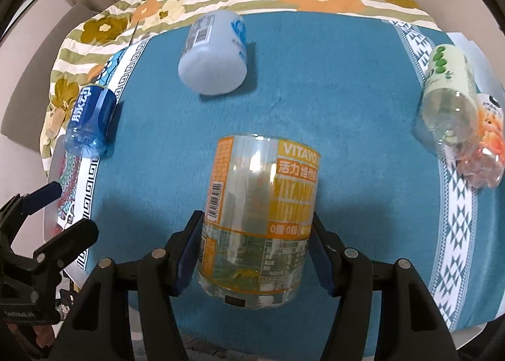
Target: Flip cup upright
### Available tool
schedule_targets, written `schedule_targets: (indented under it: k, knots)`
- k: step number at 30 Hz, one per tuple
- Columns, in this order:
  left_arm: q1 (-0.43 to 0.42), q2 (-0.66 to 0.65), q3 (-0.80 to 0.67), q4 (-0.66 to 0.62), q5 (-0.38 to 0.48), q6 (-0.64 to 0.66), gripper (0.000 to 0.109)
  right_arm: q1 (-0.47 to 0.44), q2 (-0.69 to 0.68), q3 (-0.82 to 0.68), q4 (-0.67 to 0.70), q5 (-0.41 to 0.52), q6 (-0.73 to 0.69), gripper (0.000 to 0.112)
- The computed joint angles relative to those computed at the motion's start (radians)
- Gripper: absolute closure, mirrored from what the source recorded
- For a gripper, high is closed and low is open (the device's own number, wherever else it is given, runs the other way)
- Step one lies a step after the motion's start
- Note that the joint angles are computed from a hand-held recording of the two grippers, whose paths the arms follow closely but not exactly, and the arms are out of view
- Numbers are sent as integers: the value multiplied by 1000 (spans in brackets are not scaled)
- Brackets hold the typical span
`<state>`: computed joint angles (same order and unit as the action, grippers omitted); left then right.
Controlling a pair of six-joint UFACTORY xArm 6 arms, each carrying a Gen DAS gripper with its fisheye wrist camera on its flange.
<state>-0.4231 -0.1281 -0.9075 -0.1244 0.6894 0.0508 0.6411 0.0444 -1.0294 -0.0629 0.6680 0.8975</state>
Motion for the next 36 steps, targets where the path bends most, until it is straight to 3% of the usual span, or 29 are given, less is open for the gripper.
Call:
schedule_targets:
  k: [11,15,21,24,28,36]
  knots:
    - [16,-18,26,-13,-6,18,6,12,22,-14,-14,15,26,53]
    - [19,-23,27,-12,-2,20,6,11,16,4,-11,-12,42,32]
    - [24,-34,31,-19,-4,30,6,15,6,14,-50,-27,89,30]
    - [26,-49,37,-25,-9,35,6,19,-17,30,-78,-35,113,15]
    - [29,-70,29,-47,10,46,6,25,-59,51,-123,-37,168,14]
    - [0,-60,-88,-46,84,25,6,64,-253,68,-254,175,308,10]
